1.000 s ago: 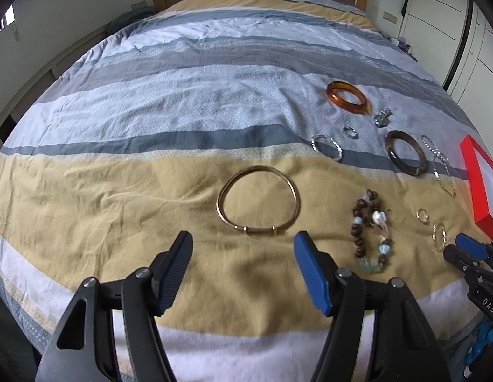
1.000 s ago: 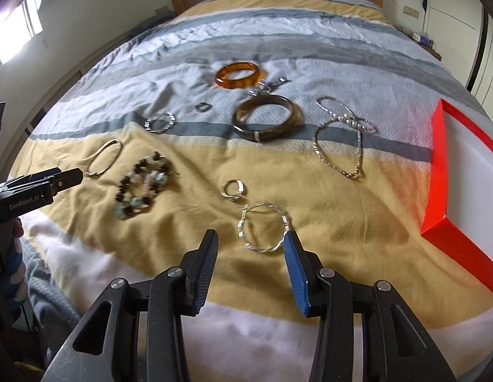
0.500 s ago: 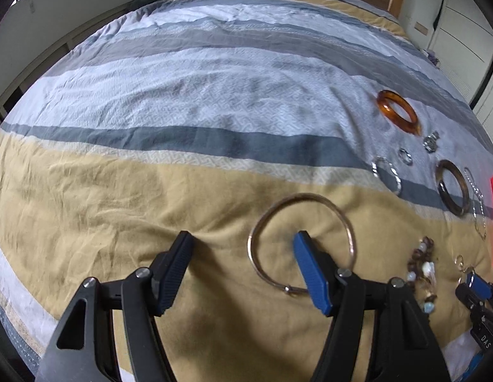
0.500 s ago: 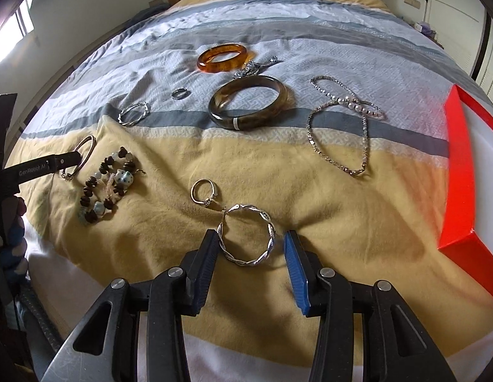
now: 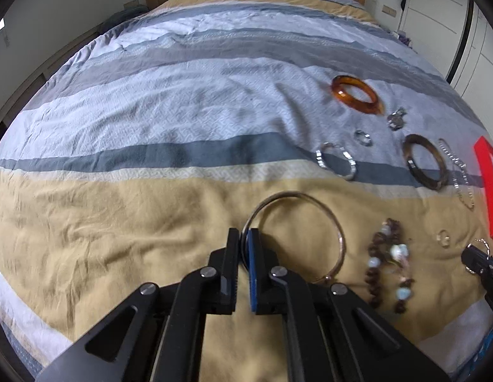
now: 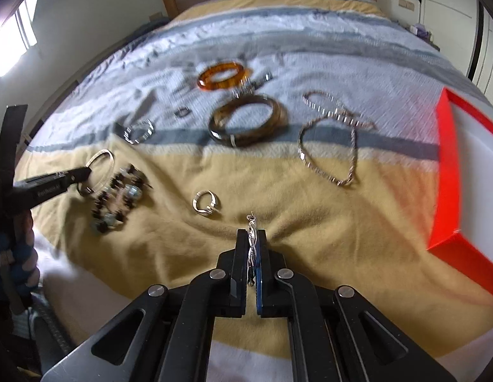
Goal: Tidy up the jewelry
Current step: 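Carry the hoop into the red box and open the right tool while the left tool releases the bangle there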
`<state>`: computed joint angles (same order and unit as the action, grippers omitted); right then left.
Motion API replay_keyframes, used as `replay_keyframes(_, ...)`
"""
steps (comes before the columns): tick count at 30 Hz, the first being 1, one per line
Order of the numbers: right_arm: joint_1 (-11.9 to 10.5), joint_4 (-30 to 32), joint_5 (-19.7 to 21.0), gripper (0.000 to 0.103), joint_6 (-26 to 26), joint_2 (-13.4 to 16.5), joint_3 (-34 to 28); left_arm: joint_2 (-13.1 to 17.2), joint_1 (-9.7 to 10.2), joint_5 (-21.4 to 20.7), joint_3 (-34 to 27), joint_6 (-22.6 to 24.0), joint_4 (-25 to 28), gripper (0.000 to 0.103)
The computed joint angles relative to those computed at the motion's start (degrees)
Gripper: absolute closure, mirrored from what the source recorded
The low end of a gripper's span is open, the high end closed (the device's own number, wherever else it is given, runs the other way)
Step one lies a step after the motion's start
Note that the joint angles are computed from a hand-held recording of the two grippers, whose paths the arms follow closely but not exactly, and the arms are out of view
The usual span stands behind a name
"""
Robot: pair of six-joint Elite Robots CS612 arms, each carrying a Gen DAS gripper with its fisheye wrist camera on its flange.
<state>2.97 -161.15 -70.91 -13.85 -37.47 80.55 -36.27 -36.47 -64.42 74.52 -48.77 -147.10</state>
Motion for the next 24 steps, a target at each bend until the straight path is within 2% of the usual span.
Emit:
replay_keyframes(4,-0.7,-3.4,1.8,0.099,0.5,-1.9,2.4,-1.1,-1.08,0.2,0.4,1.0,-2.3,0.099)
replay_keyframes(7,-2.0,-5.3,3.5,0.099,2.3,-3.3,4.0,-1.2,-1.96,-0.8,-0.8,3.4,-4.7,0.100)
replay_keyframes(13,-5.2,-8.6,3.3,0.099,4.9,-5.1,5.7,0.9,-3.78,-6.2,-7.2,8.6,-7.4,0.100)
replay_keyframes(16,-7.3,-9.7,1.3,0.099,5.9,-5.4,5.7,3.6,-4.54,-10.1,-13.4,11.2,-6.7,0.100)
replay_keyframes(19,-9.2,-9.1,-0.8,0.099,6.5,-5.1,4.9,7.7,-5.40,-13.3,-21.9,14.3,-3.7,0.100)
replay_keyframes(21,-10.4,-8.2,-1.5,0.099,7.4,-4.5,4.2,11.1,-6.02,-15.0,-28.7,16.7,-1.2,0.100)
replay_keyframes(24,-11.7,-6.6,-1.5,0.099,8.4,-3.4,3.0,17.8,-6.49,-19.1,-41.8,18.7,4.4,0.100)
